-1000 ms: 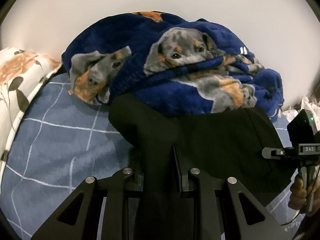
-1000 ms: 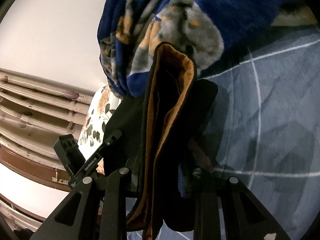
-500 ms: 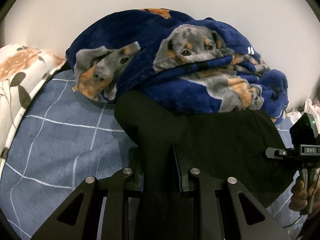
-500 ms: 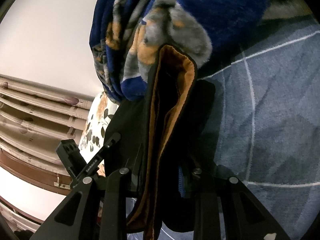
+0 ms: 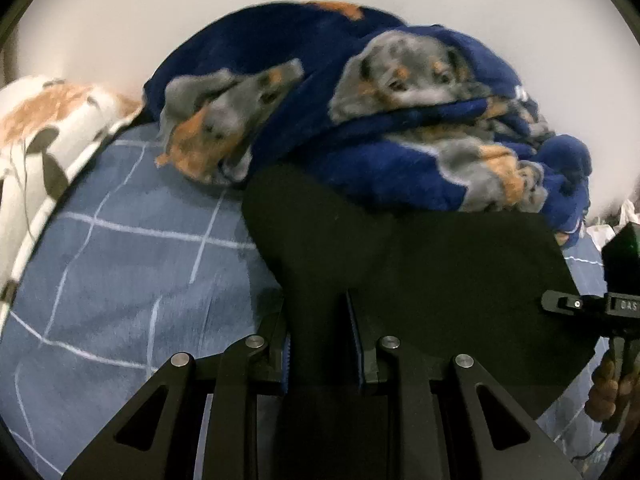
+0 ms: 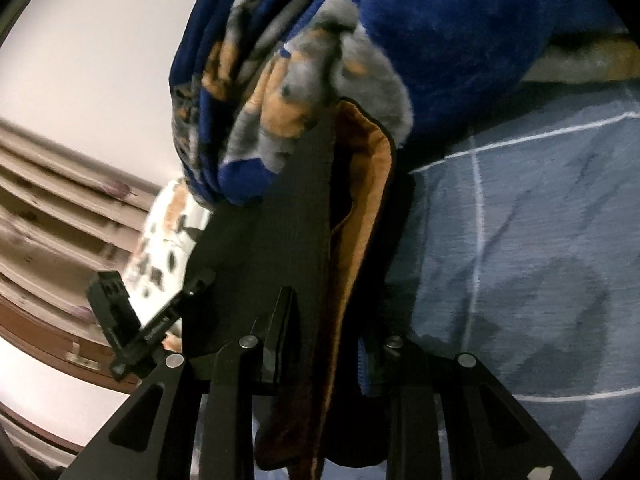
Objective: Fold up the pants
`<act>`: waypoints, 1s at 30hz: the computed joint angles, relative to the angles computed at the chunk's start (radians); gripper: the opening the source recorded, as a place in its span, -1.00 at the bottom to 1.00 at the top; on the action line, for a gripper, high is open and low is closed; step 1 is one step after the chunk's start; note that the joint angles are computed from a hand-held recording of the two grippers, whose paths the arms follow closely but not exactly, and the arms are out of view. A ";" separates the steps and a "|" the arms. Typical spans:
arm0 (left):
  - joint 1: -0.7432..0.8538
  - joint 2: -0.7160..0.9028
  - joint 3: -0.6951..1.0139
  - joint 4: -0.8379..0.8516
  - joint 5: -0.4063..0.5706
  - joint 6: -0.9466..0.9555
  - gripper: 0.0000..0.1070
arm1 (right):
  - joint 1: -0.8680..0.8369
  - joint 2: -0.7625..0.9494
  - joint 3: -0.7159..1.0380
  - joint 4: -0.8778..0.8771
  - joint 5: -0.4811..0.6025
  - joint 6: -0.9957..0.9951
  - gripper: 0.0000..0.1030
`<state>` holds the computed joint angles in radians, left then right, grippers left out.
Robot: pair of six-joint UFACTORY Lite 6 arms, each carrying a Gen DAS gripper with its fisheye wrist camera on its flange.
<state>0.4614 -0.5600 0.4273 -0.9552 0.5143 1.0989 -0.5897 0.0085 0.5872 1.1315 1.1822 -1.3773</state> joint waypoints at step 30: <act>-0.150 -0.099 -0.169 -0.212 -0.267 0.197 -0.54 | 0.251 -0.411 -0.304 0.273 -0.446 -0.154 -0.39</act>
<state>0.3110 -0.6587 0.2580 -1.1669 0.2472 1.2961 -0.3384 -0.4024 0.2837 1.4041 0.7363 -1.5308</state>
